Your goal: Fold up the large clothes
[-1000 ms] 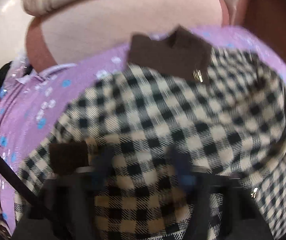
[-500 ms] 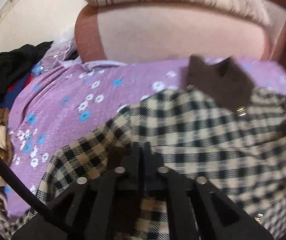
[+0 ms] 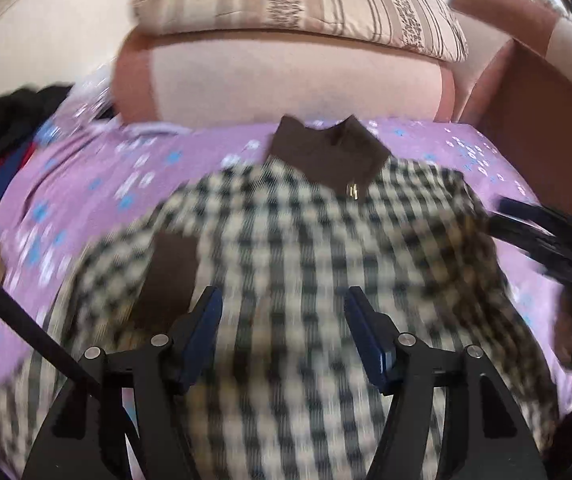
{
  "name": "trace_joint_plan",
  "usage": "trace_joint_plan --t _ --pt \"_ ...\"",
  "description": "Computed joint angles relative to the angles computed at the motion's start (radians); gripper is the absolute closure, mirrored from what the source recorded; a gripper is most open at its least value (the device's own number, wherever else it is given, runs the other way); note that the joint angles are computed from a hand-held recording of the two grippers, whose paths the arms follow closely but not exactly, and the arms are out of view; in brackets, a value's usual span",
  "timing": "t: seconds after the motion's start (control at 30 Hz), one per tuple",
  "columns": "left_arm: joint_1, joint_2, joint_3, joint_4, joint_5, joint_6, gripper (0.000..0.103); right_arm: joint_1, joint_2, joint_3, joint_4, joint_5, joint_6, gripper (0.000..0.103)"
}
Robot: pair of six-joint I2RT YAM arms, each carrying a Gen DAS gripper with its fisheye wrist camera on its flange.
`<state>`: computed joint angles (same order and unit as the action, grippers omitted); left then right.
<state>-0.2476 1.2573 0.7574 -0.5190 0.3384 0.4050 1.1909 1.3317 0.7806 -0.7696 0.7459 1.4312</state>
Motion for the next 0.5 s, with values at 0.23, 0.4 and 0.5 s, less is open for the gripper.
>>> trace_joint_plan --t 0.23,0.4,0.5 --pt "0.446 -0.209 -0.159 -0.164 0.182 0.259 0.040 -0.226 0.319 0.202 0.030 -0.231 -0.419 0.098" --pt "0.486 -0.097 -0.207 0.049 0.150 0.256 0.040 -0.355 0.428 0.310 -0.035 -0.155 -0.402 0.098" --pt "0.488 -0.104 -0.234 0.139 0.105 0.244 0.040 -0.413 0.455 0.326 -0.047 -0.195 -0.351 0.095"
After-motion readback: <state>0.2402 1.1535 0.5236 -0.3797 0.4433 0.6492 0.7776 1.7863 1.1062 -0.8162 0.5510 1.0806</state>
